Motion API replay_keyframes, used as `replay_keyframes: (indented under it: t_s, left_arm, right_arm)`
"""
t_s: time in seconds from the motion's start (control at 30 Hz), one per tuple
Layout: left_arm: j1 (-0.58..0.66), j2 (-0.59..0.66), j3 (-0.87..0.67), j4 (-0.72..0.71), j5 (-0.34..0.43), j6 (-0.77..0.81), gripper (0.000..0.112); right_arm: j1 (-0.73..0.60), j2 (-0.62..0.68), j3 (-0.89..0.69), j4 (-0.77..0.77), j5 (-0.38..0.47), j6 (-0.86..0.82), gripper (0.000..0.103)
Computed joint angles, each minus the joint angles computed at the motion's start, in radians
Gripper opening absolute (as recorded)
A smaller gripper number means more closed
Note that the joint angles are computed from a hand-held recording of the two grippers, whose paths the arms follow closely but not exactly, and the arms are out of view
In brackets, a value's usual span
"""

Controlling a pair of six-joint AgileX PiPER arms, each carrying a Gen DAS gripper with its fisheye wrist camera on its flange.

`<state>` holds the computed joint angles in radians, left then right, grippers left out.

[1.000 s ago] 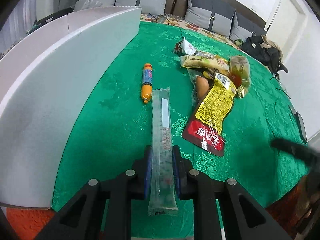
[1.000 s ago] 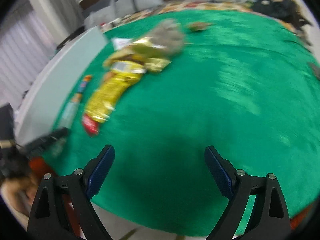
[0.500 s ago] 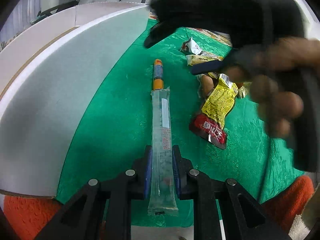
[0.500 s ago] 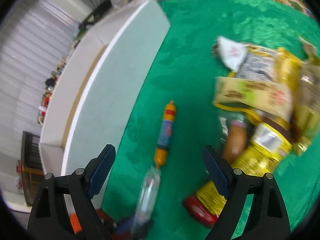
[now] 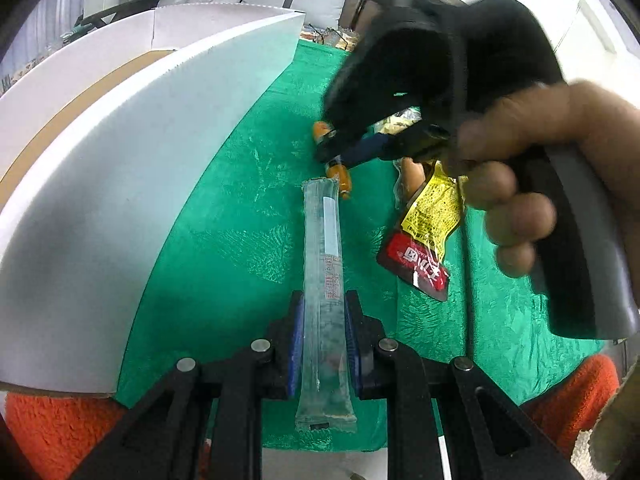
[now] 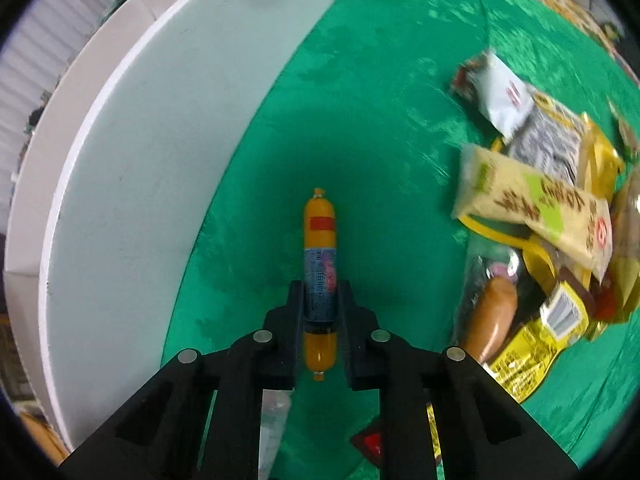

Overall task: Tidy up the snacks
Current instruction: 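Carry both sticks into the white box and open both grippers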

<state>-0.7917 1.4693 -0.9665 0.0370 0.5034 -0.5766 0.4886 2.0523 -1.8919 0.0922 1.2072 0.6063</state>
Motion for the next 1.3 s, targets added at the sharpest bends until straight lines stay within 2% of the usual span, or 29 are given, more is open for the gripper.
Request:
replay_keyframes:
  t_s: [0.13,0.2,0.33,0.47,0.6,0.67,0.77,0.87,0.97,1.03,1.1,1.13,1.17,1.3]
  left_arm:
    - [0.025,-0.039,0.02,-0.073,-0.02,0.072,0.018]
    - [0.036,-0.058,0.02,-0.129,-0.015,0.117,0.018]
    - [0.099,-0.134,0.01,-0.384,0.033,0.322,0.018]
    - [0.251,-0.232,-0.031,-0.544,0.147,0.476,0.018]
    - [0.481,-0.274,-0.112,-0.614,0.264,0.586,0.018]
    - [0.585,-0.258,-0.179,-0.572,0.303,0.6,0.018]
    - [0.72,-0.203,-0.245,-0.528,0.338,0.641,0.018]
    - [0.732,-0.146,-0.24,-0.353,0.278,0.566,0.018]
    - [0.745,-0.12,-0.196,-0.235,0.254,0.525,0.019]
    - [0.754,-0.094,-0.175,-0.187,0.254,0.497,0.026]
    - [0.757,-0.077,-0.164,-0.184,0.261,0.475,0.063]
    - [0.775,-0.073,-0.159,-0.202,0.257,0.485,0.07]
    - [0.784,-0.085,-0.142,-0.218,0.24,0.488,0.073]
    - [0.725,-0.112,-0.16,-0.185,0.245,0.459,0.077]
  right_arm:
    - [-0.08,-0.183,0.241,0.147,-0.179,-0.044,0.016]
    - [-0.11,-0.248,0.297,0.185,-0.204,-0.072,0.016]
    - [-0.15,-0.374,0.38,0.228,-0.226,-0.089,0.016]
    - [-0.151,-0.42,0.356,0.252,-0.224,-0.121,0.016]
    - [-0.095,-0.351,0.184,0.298,-0.218,-0.129,0.016]
    - [-0.033,-0.283,0.044,0.304,-0.211,-0.107,0.016]
    - [0.056,-0.216,-0.055,0.296,-0.218,-0.09,0.017]
    - [0.129,-0.12,-0.2,0.245,-0.18,-0.049,0.017]
    - [0.161,-0.045,-0.273,0.239,-0.171,-0.037,0.017]
    - [0.184,-0.013,-0.304,0.219,-0.144,-0.028,0.021]
    - [0.209,-0.004,-0.326,0.137,-0.1,0.008,0.031]
    - [0.211,-0.009,-0.311,0.12,-0.109,0.018,0.054]
    - [0.21,-0.035,-0.256,0.102,-0.14,0.032,0.06]
    - [0.206,-0.181,-0.027,0.004,-0.237,0.041,0.06]
